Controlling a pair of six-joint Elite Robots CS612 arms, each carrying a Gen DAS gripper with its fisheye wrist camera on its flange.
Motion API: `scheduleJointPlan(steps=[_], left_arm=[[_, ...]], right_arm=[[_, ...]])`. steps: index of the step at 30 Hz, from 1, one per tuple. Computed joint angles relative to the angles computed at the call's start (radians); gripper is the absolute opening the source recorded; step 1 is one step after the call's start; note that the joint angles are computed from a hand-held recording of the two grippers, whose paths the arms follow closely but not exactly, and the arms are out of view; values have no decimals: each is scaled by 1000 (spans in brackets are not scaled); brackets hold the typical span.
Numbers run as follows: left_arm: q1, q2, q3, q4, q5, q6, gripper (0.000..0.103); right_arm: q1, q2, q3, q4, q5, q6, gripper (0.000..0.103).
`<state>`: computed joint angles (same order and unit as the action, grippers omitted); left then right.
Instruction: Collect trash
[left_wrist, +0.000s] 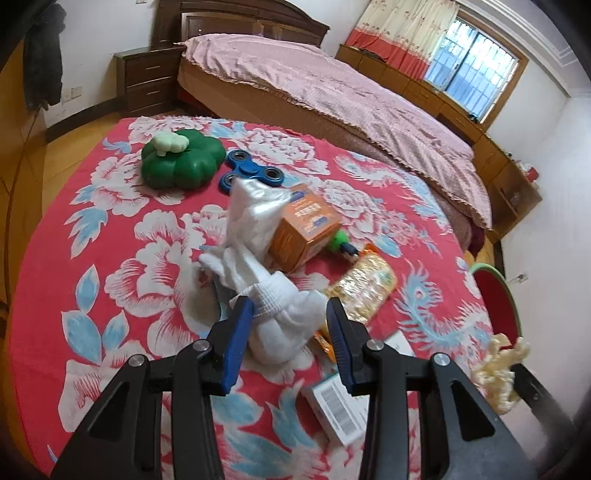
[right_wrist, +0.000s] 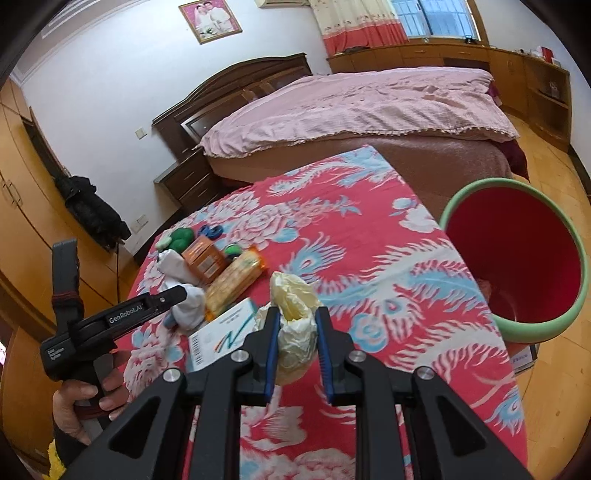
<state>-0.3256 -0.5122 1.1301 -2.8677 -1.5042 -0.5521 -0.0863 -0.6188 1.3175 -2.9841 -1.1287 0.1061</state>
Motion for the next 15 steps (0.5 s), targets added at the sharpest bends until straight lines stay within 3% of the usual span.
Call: scheduleJointPlan(steps=[4, 9, 15], left_arm=[[-1, 7, -7, -4, 9, -5, 36], [8, 11, -3, -49, -35, -35, 14], [12, -6, 33, -118, -61, -51, 3]], right_arm=[[-9, 17, -18, 14, 1, 26, 21], [-14, 15, -8, 12, 2, 38, 21], [-17, 3, 15, -25, -3, 48, 21]])
